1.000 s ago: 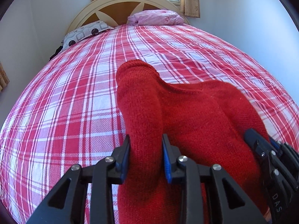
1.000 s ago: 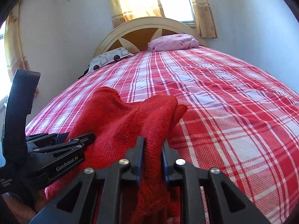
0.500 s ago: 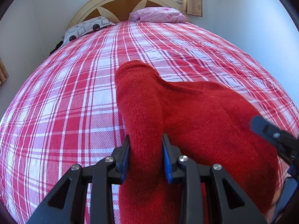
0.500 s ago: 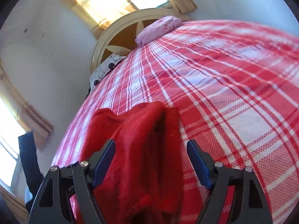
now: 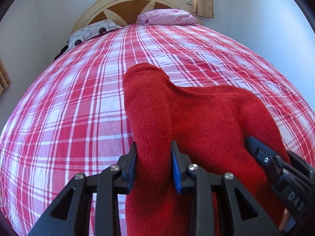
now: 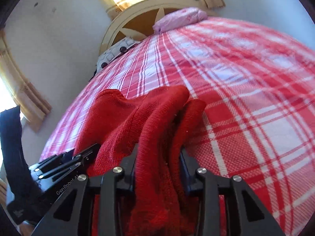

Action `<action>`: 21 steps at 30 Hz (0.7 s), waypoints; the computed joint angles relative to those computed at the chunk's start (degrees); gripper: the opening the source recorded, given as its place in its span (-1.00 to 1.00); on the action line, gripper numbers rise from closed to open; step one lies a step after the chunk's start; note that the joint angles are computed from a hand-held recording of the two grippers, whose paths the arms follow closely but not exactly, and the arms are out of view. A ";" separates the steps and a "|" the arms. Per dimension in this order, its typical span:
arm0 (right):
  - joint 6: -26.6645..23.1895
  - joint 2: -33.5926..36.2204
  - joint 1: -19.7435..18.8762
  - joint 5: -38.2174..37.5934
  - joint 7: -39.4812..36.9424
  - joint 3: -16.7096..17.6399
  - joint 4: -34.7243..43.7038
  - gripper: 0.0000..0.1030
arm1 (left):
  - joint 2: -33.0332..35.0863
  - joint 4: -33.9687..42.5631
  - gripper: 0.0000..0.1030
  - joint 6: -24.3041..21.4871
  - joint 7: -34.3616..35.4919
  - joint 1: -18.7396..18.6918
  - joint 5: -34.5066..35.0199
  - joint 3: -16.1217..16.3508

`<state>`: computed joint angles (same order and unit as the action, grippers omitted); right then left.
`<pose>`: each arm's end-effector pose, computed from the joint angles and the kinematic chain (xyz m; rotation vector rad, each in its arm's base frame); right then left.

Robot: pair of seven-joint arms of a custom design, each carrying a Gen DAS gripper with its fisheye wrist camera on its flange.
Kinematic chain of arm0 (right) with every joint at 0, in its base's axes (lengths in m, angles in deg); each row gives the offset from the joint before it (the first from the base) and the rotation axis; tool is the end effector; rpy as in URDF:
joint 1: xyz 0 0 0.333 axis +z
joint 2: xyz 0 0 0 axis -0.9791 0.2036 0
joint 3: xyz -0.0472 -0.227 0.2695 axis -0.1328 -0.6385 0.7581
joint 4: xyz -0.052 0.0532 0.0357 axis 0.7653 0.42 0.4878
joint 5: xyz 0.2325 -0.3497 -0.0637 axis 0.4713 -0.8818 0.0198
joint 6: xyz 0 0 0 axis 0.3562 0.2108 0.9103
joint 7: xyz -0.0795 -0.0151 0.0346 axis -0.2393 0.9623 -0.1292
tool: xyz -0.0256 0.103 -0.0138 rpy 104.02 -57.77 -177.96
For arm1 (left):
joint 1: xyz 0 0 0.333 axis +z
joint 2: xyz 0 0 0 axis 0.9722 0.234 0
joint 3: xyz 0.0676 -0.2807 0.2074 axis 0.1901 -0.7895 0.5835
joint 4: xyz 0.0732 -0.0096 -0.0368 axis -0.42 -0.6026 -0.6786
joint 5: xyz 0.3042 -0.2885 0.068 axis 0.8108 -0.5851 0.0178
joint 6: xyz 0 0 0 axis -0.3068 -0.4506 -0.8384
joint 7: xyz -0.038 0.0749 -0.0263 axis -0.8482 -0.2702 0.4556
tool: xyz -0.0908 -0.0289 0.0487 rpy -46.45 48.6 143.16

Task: Fold small clothes

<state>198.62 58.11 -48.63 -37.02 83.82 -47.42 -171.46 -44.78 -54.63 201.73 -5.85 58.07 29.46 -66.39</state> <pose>0.5990 0.3544 0.4501 -1.6034 1.5461 -0.2931 0.5997 -0.3177 0.5125 -1.7878 1.7470 -0.5826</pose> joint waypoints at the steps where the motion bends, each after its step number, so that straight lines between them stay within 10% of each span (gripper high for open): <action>1: 0.42 -0.60 4.43 0.52 -0.06 -4.46 -0.66 -0.32 | -0.41 -0.30 -0.38 -0.21 -0.04 -0.12 0.37 -0.01; 4: 2.91 -1.88 7.92 -1.98 3.23 -7.83 -2.48 -0.32 | -1.41 -1.43 -0.38 0.29 0.08 0.28 -0.41 -0.18; 9: 5.28 -2.88 -2.48 1.04 1.28 4.41 -4.19 -0.32 | -3.69 -3.57 -0.38 0.65 -0.53 1.10 -0.55 -0.63; 21: 5.16 -1.92 1.92 4.01 -1.05 3.96 -1.43 -0.32 | -9.68 -9.24 -0.39 0.03 -3.44 4.58 2.29 -1.70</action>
<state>203.78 56.19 -46.70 -33.01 82.77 -43.46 -172.89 -54.46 -63.88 201.77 -9.29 62.66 31.75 -68.09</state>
